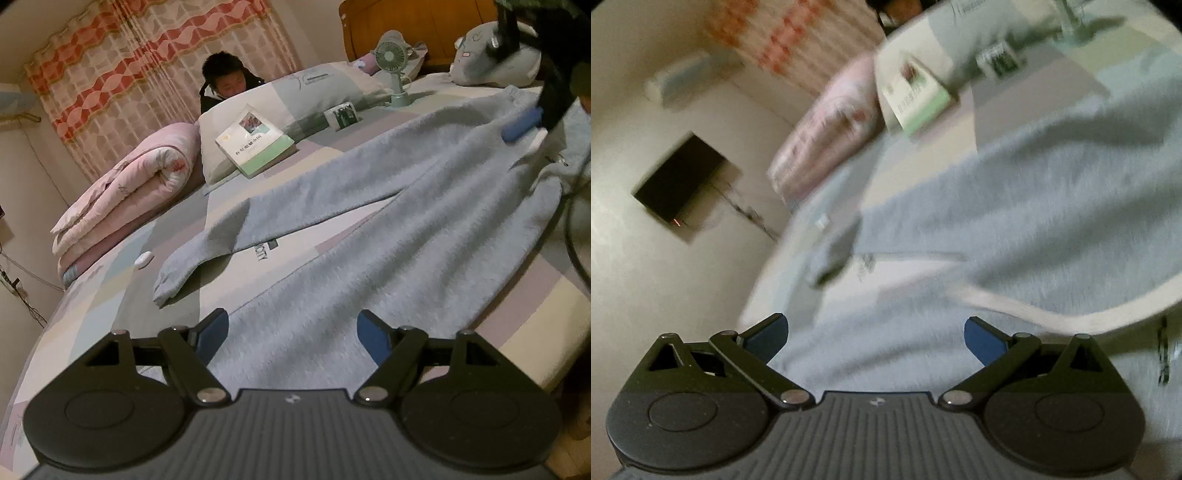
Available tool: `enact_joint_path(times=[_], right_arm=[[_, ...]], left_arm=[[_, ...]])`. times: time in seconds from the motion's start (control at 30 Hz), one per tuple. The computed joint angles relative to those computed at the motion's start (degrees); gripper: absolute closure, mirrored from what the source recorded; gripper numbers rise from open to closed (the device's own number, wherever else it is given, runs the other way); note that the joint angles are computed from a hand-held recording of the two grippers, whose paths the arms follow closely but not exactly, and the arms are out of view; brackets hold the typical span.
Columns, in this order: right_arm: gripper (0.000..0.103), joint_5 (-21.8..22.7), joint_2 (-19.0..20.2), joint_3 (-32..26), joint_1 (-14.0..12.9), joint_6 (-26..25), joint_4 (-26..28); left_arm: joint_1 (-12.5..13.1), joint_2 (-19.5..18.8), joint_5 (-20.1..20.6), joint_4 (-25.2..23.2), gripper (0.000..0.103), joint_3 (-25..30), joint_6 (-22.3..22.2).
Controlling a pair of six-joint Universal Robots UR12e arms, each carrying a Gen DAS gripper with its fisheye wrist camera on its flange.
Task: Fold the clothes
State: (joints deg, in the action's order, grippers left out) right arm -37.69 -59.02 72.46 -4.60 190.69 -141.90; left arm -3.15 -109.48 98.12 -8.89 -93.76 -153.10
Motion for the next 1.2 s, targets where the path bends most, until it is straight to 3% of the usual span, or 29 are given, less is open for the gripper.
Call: enact_joint_path(times=[0.07, 0.2, 0.37, 0.47, 0.7, 0.83, 0.93, 1.07, 1.2], right_arm=[[0.000, -2.78, -1.48, 1.76, -0.02, -3.30, 2.08], [0.000, -13.33, -5.92, 7.02, -0.72, -9.90, 0.62], [0.000, -31.56, -9.51, 11.31, 0.06, -20.98, -1.87], [0.000, -39.14, -9.97, 12.53, 1.24, -28.74, -2.71], [0.000, -43.87, -8.08, 13.10, 4.82, -44.64, -8.25], [0.000, -46.27, -6.47, 15.03, 6.93, -56.30, -20.12], [0.000, -46.25, -5.43, 15.35, 7.19, -62.25, -24.97], [0.000, -49.17, -4.82, 15.97, 6.72, -66.95, -29.50], [0.000, -55.06, -4.31, 16.59, 6.01, -71.10, -33.04]], left_arm=[[0.02, 0.12, -0.67, -0.25, 0.025, -0.08, 0.36], [-0.11, 0.19, -3.33, -1.49, 0.025, 0.18, 1.79], [-1.40, -0.43, -6.57, -3.47, 0.025, 1.23, 4.84], [-2.28, -0.76, -9.78, -5.28, 0.025, 1.97, 6.90], [-4.99, -2.80, -13.86, -9.22, 0.025, 4.33, 13.61], [-6.60, -4.87, -10.19, -7.56, 0.025, 5.32, 16.46], [-6.83, -6.08, -8.92, -5.51, 0.021, 5.68, 17.45], [-6.33, -5.94, -8.92, -4.18, 0.020, 5.26, 19.11], [-5.63, -5.77, -5.38, -1.80, 0.019, 4.35, 22.58]])
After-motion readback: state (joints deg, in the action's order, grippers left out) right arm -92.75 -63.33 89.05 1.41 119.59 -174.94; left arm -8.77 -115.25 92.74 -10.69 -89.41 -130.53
